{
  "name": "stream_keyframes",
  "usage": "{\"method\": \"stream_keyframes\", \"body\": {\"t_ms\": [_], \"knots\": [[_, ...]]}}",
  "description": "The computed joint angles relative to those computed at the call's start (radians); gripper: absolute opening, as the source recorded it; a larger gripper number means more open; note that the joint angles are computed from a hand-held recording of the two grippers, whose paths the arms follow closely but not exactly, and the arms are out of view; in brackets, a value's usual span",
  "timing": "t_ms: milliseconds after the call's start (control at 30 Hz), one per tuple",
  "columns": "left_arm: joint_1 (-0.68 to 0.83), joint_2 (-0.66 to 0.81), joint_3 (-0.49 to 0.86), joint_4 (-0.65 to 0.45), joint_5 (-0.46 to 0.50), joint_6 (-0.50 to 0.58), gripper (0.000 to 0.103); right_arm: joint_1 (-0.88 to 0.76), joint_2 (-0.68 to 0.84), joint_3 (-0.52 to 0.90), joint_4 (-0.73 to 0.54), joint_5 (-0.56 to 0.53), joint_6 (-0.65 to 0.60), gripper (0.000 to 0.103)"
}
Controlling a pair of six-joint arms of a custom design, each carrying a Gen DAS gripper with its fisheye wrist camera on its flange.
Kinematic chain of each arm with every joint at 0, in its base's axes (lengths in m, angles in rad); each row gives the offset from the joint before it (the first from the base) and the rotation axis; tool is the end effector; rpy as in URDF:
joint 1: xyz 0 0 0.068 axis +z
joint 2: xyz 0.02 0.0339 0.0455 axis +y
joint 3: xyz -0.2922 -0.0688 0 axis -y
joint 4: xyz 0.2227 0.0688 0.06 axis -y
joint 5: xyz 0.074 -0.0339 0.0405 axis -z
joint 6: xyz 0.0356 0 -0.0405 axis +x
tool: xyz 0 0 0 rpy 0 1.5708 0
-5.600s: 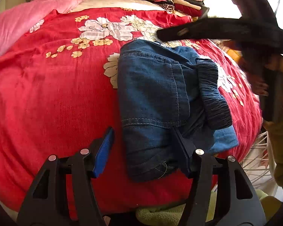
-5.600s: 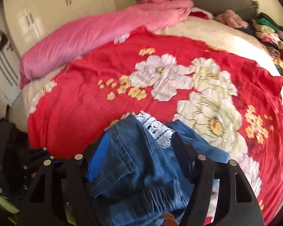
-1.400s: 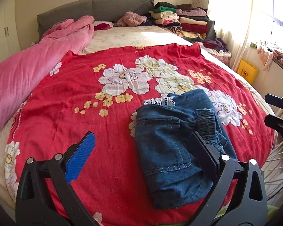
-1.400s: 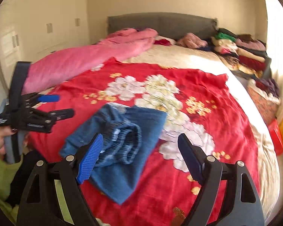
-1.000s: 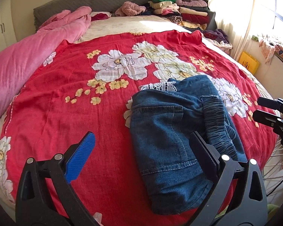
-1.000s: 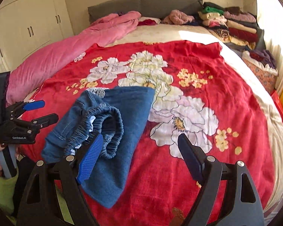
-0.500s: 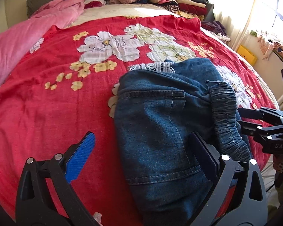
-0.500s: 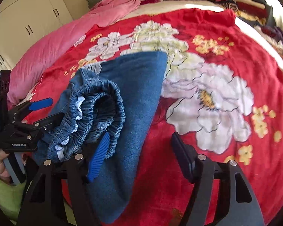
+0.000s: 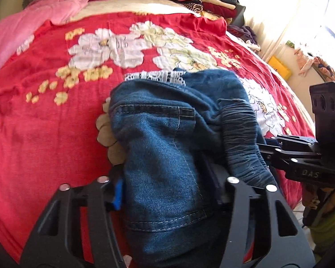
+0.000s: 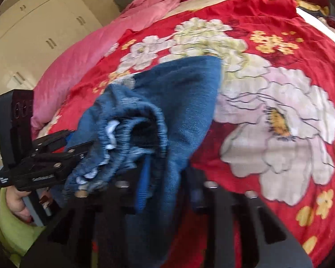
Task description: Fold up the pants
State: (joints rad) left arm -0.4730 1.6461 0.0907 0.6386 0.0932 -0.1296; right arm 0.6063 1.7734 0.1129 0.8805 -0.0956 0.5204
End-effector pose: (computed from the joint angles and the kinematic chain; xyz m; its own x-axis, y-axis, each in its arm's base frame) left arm 0.1516 -0.0813 0.0963 -0.7657 0.2473 -0.5937 0.4084 0.9001 -0.1519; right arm 0.1595 0.1147 0.0956 -0.8112 0.0398 -0.5834 -0.2532 0.8754 0.4117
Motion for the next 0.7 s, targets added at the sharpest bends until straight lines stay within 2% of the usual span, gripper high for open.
{"method": "stream_keyframes", "body": {"t_ms": [133, 300, 433, 600, 667, 700], "knots": [[-0.025, -0.100, 0.011, -0.071, -0.047, 0.004, 0.031, 0.084, -0.149, 0.058, -0.174, 0.120, -0.064, 0.012], [-0.014, -0.215, 0.085, -0.195, -0.087, 0.024, 0.030, 0.108, -0.276, 0.184, -0.359, 0.218, -0.180, 0.012], [0.038, -0.211, 0.158, -0.231, -0.082, 0.042, 0.029, 0.050, -0.248, 0.266, -0.398, 0.214, -0.254, 0.012], [0.055, -0.105, 0.206, -0.184, -0.120, 0.072, 0.030, -0.015, -0.136, 0.339, -0.396, 0.212, -0.289, 0.012], [0.050, -0.048, 0.219, -0.169, -0.160, 0.073, 0.033, -0.023, -0.080, 0.376, -0.442, 0.239, -0.277, 0.014], [0.039, -0.025, 0.218, -0.160, -0.194, 0.069, 0.043, -0.027, -0.055, 0.393, -0.472, 0.249, -0.260, 0.016]]}}
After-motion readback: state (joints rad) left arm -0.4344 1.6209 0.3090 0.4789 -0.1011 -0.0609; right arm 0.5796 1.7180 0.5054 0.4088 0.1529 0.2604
